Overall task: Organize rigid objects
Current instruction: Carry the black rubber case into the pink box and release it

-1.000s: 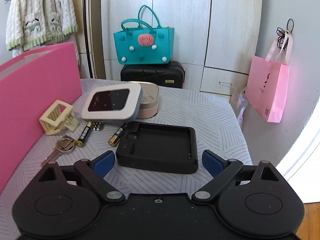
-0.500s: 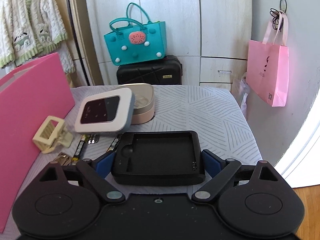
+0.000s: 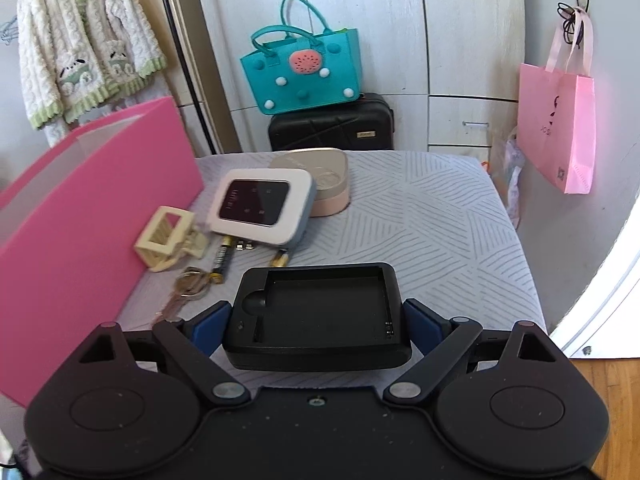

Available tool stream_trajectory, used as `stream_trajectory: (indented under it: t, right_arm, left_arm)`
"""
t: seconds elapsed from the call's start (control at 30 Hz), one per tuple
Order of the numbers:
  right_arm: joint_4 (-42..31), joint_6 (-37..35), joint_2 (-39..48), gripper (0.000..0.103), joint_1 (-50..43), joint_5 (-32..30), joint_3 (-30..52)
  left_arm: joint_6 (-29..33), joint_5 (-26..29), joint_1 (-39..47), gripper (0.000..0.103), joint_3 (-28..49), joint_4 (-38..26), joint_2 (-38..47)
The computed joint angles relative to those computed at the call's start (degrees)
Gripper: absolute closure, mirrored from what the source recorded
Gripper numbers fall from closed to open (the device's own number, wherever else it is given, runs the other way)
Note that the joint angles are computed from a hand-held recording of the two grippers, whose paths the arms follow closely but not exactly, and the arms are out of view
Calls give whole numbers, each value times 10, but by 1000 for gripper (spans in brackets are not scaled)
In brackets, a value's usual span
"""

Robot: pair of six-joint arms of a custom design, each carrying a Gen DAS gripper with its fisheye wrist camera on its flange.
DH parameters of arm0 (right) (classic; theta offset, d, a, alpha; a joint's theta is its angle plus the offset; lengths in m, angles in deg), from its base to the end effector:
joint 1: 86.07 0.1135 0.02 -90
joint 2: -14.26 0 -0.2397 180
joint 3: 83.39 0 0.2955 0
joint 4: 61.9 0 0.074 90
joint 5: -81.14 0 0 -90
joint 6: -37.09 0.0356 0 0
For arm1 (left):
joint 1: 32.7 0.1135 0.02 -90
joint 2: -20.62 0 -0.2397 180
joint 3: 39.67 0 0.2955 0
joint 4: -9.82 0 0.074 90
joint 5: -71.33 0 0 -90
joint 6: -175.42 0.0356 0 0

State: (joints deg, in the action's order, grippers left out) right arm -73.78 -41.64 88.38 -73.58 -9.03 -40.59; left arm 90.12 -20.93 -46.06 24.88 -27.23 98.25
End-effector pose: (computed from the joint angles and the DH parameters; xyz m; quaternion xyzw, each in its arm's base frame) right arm 0.2799 0.0621 0.1154 -0.0104 0.9177 0.0831 0.3884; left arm 0.3182 -0.0741 0.1967 0.1409 0.9293 -0.0073 0.3413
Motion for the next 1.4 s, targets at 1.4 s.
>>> stream_trajectory:
  t: [1.4]
  right_arm:
    - [-399,-318,381,9,236,26,585]
  left_arm:
    - [64,104,55,94,-13,8,-9]
